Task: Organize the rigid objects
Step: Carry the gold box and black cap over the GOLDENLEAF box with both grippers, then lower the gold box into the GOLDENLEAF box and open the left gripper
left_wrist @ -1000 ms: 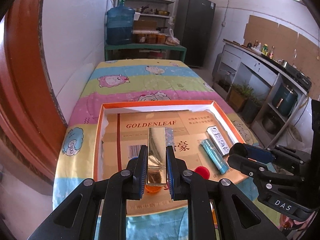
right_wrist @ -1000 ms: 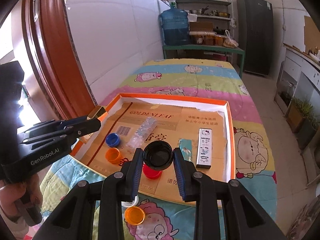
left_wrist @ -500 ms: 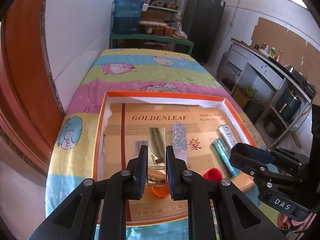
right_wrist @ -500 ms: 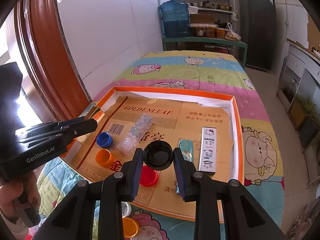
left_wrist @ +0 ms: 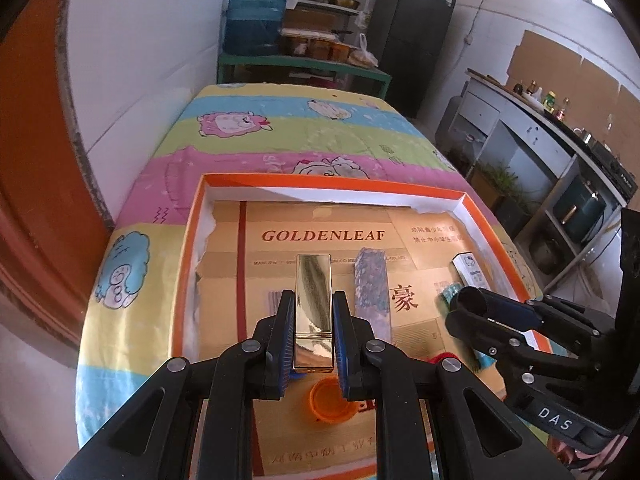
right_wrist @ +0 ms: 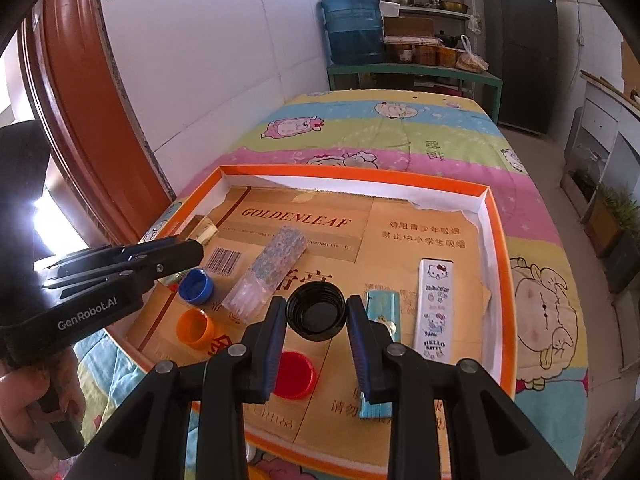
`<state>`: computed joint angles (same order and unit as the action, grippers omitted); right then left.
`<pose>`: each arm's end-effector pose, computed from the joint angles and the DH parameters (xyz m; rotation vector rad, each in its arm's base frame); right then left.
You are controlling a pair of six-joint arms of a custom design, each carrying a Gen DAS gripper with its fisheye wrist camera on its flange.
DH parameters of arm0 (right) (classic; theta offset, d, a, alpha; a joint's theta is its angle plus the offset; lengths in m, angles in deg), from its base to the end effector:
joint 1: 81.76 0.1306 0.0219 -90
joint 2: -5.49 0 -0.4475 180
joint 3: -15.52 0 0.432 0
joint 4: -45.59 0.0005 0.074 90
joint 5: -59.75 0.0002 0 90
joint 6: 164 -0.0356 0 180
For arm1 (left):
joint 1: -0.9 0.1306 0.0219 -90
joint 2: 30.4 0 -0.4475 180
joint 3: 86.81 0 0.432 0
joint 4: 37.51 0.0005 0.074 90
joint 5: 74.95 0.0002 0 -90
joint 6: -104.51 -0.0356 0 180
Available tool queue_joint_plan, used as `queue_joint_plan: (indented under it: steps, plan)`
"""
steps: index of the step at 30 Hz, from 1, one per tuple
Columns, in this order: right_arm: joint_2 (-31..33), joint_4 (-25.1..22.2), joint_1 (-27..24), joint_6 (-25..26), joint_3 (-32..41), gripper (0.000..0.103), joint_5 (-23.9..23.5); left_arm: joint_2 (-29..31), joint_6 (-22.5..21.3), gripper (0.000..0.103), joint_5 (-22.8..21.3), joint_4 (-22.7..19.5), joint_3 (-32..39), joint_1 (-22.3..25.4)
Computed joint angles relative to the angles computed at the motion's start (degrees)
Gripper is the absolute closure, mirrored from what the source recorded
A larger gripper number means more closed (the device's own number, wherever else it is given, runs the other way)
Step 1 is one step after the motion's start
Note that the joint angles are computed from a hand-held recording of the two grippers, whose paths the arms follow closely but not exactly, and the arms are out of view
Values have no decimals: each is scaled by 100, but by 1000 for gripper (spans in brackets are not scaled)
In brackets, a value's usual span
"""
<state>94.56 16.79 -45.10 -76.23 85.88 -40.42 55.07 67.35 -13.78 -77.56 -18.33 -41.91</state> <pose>0.3955 0.3016 0.3589 -0.8056 2.3139 0.5224 0.3464 -0.2982 0.3621 -0.3904 2.3675 -0.1117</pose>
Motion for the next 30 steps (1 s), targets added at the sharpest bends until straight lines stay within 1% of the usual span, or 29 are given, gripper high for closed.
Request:
queue_joint_plan:
  steps: [5, 13, 20, 30]
  plan:
    - [154, -4, -13, 17, 108, 72, -43, 135, -100, 85, 96, 44, 78, 98]
    - [359, -61, -6, 23, 263, 72, -38, 291, -135, 85, 231, 4, 208, 271]
    - [500, -150, -16, -19, 397, 72, -46, 474, -145, 85, 383, -108, 338, 375]
    - [664, -257, -34, 17, 541, 72, -64, 666, -252, 85, 512, -127, 465, 453]
